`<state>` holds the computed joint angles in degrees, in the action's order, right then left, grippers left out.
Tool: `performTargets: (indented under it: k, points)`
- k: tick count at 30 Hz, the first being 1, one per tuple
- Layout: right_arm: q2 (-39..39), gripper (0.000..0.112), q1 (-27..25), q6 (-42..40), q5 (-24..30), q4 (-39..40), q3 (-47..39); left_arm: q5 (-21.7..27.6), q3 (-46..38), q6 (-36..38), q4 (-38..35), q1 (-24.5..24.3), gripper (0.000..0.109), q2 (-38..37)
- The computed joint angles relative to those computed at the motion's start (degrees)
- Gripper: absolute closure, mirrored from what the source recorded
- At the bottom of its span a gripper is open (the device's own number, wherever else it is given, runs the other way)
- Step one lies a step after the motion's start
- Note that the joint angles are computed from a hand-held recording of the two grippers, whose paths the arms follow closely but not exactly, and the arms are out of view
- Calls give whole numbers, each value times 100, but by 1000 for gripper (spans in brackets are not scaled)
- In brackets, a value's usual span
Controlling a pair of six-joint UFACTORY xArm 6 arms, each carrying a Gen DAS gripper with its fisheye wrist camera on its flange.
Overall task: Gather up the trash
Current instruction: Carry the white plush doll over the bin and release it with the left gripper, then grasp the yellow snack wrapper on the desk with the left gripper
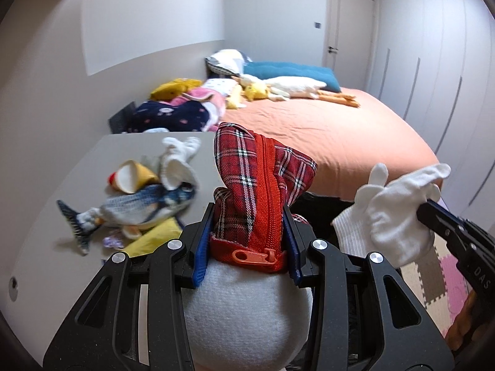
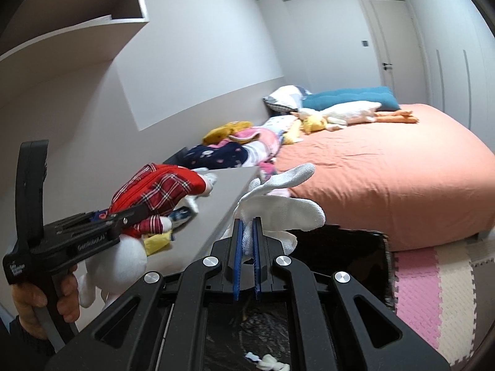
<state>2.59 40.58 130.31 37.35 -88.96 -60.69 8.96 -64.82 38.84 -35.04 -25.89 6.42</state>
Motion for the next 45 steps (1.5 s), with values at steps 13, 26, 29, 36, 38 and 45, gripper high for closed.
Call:
performTargets:
  k: [13, 26, 29, 36, 38, 45]
  points:
    - [-514, 97, -215, 273, 184, 315, 658, 685, -261, 57, 407, -420, 23, 351]
    - [-652, 44, -162, 624, 595, 324, 855, 143, -72, -367, 665, -372, 11, 336]
    - [-553, 43, -172, 544, 508, 337, 760, 64, -28, -451, 817, -341, 11, 342]
    - [-324, 43, -198, 402, 326, 367, 559, 7, -12, -314, 702, -205, 11, 411]
    - [-210, 43, -231, 377, 199, 376, 468, 1, -5, -314, 700, -151, 11, 435]
    - [249, 43, -289, 76, -95, 507, 36, 51, -54, -99, 474, 69, 11, 549]
